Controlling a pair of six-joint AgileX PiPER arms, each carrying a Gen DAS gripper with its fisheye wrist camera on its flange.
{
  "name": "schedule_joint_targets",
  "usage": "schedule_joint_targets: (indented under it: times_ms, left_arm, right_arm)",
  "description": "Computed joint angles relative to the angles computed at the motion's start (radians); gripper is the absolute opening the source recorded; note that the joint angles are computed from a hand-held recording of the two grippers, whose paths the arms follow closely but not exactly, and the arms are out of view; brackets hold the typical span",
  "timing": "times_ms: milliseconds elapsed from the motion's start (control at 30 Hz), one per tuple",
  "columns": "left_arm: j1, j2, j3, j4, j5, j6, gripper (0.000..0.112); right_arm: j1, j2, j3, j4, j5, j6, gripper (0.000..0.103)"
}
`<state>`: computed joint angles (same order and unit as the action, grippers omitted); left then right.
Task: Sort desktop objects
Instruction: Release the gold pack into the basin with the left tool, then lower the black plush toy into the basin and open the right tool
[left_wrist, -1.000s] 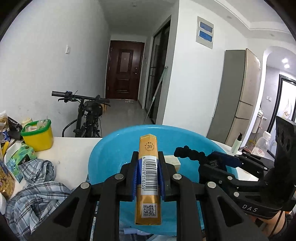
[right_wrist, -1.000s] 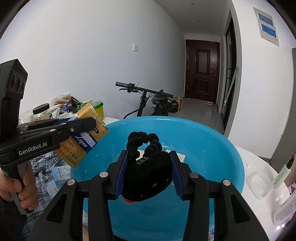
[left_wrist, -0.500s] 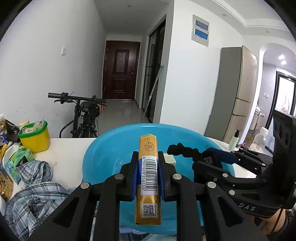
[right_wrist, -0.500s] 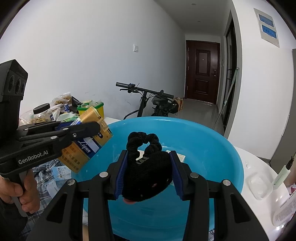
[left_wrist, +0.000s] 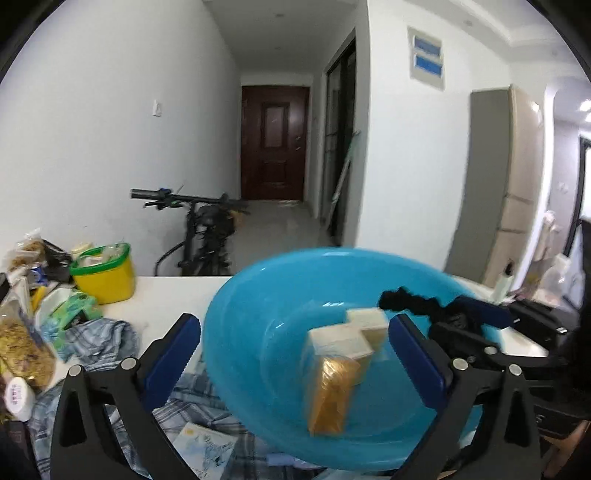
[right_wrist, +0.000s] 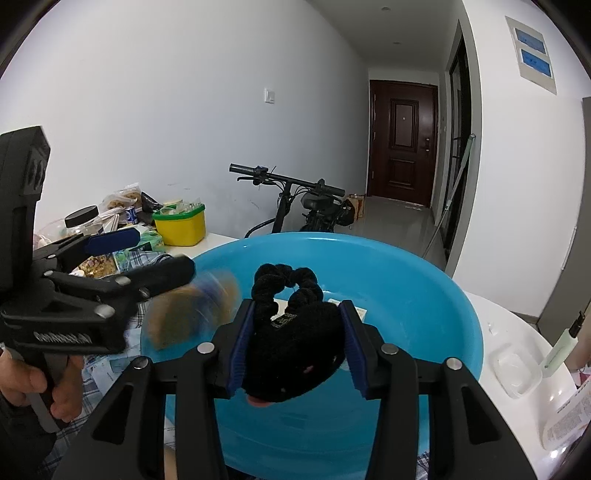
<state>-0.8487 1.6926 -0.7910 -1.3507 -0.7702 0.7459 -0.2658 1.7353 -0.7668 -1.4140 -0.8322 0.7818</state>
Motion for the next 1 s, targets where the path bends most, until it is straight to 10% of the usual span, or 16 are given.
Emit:
schedule_joint_targets:
  times_ms: [1000]
  left_arm:
    - [0.033,-0.006,0.012,-0.005,0.048,-0.022,0.103]
  right_arm:
    - [0.012,0.0,0.001,0.014,0.02,-0.008,0.044]
